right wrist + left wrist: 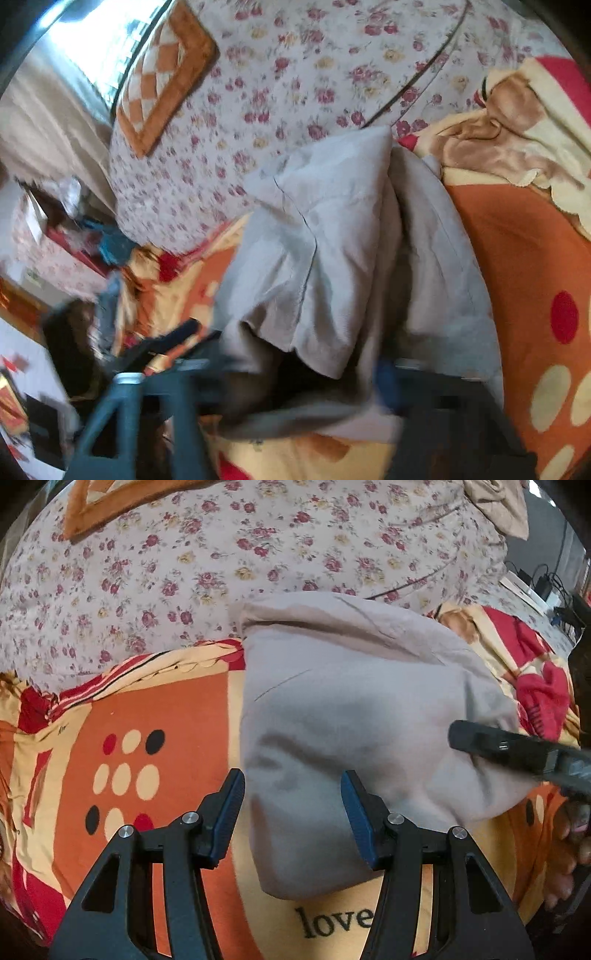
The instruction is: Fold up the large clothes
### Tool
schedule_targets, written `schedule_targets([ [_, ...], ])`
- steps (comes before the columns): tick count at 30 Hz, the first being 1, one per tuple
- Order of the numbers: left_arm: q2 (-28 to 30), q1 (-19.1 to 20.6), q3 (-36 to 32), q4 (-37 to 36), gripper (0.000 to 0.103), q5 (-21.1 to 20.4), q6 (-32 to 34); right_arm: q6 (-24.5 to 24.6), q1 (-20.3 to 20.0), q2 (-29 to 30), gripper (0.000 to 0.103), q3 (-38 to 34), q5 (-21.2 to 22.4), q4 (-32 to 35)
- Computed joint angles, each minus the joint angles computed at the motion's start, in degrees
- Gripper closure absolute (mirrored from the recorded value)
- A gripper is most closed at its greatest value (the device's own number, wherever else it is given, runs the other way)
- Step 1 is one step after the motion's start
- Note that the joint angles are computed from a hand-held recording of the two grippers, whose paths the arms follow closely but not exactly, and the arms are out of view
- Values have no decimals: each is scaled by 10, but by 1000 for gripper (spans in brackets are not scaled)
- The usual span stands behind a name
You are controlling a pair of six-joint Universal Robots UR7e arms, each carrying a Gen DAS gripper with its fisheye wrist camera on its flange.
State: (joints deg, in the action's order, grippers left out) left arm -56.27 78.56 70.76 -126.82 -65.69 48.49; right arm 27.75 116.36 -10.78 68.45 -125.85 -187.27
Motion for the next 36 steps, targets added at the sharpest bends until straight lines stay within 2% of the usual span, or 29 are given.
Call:
schedule_targets([
  [2, -3, 0, 2, 3, 50, -5, -1, -26, 8, 6, 86, -1, -27, -11],
  [5, -5, -2, -3, 16, 50, -16, -11, -43, 14, 3, 93, 10, -43, -23],
  [16, 2, -2, -19, 43, 50, -11, -39, -83, 39, 13, 98, -21, -130, 44],
  [24, -12, -7, -20, 48, 50, -39, -40, -75, 47, -5, 99, 16, -147, 35],
  [30, -1, 3, 14, 11, 48, -3, -11, -34, 34, -15, 99, 51, -156, 40],
  [33, 3, 12, 25, -19, 43, -8, -2, 3, 19, -21, 100, 69, -157, 65],
  [36, 8, 14, 11, -1, 43, -13, -11, 5, 12, -30, 101, 101, -127, 6],
])
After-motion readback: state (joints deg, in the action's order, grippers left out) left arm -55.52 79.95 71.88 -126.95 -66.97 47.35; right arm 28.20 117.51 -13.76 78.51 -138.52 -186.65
